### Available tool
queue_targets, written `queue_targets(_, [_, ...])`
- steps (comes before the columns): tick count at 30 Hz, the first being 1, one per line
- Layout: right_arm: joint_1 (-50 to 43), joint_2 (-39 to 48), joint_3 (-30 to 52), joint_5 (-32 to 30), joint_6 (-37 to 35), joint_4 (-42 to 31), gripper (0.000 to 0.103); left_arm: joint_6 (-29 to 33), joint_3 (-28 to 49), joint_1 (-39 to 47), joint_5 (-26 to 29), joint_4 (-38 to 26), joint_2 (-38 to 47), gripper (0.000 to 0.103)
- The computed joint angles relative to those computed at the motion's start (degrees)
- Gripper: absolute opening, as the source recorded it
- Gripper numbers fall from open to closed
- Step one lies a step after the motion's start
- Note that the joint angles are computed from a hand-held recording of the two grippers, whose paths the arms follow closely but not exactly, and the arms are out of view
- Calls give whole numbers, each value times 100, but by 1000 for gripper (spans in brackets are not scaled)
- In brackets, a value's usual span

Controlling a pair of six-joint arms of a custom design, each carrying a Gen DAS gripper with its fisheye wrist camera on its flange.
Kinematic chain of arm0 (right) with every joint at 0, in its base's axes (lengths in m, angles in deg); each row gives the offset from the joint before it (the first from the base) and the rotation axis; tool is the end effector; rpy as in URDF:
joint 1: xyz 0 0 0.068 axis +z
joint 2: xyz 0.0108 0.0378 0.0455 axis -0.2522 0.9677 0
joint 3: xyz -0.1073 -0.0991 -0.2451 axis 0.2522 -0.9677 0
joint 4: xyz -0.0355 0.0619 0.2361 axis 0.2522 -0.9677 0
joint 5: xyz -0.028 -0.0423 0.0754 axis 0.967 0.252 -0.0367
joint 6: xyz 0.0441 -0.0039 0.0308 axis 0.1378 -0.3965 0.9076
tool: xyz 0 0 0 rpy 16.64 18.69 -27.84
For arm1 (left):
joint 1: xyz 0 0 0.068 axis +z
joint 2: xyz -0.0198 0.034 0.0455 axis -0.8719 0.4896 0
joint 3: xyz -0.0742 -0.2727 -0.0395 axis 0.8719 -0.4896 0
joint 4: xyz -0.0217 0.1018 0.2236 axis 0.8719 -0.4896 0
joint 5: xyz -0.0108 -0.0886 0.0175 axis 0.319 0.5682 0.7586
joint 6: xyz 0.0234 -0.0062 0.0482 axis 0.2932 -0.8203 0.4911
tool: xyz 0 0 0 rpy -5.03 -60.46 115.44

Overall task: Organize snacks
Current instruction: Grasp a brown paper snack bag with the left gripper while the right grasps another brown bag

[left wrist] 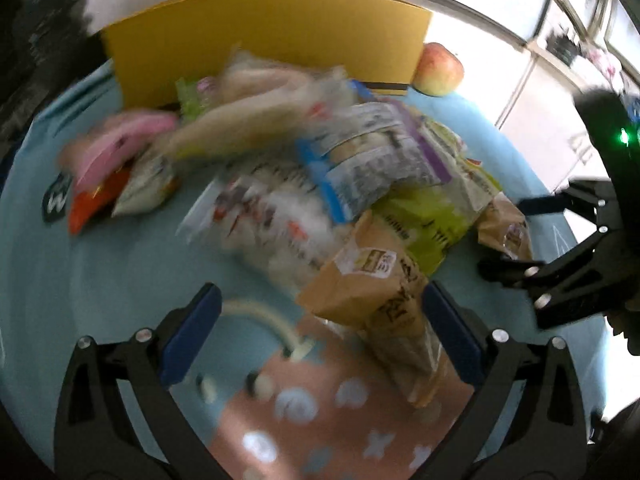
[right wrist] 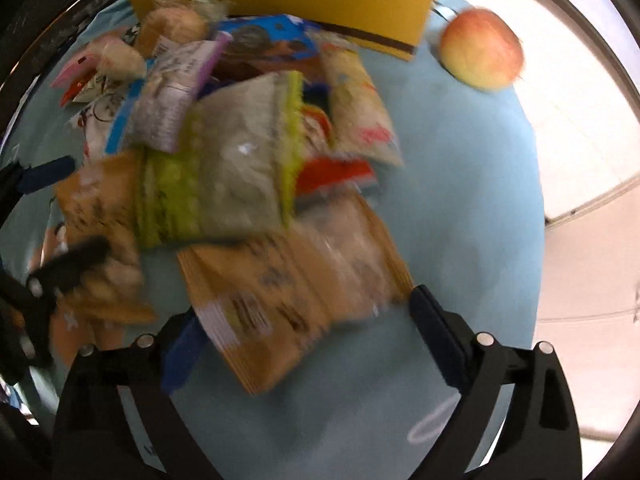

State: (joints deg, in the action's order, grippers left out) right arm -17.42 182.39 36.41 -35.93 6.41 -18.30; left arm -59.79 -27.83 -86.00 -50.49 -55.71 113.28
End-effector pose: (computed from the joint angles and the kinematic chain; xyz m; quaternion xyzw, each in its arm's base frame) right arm 0.3321 -0.0094 0.0620 -0.3124 0.9376 0.0492 0.1445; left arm 0.2106 -0.0933 0.0658 -0.0412 0.9562 -0.0536 0.2849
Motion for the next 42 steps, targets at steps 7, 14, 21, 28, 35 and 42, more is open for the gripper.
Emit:
queue_targets(7, [-215, -479, -633, -493, -314, 485, 95, -619, -1243, 355, -496, 107, -902, 101])
queue_targets(14, [284, -221, -350, -158, -165, 662, 96, -376, -1287, 302, -245, -355, -1560, 101])
queue_targets(21, [-137, 234, 941, -888, 277, -1222, 57, 270, -1129, 32, -307, 19, -577, 81])
queue_targets(28, [-225, -287, 306, -955, -957, -1552, 45, 551, -1467, 415, 83, 137, -1343, 49])
queue_targets(35, [-46, -817, -512, -468, -1550, -1009, 73, 795, -1470, 1001, 317, 144, -1205, 94])
queue_targets(42, [925, -914, -1342, 80, -1038, 603, 89, 916, -1071, 889, -17, -143, -871, 98])
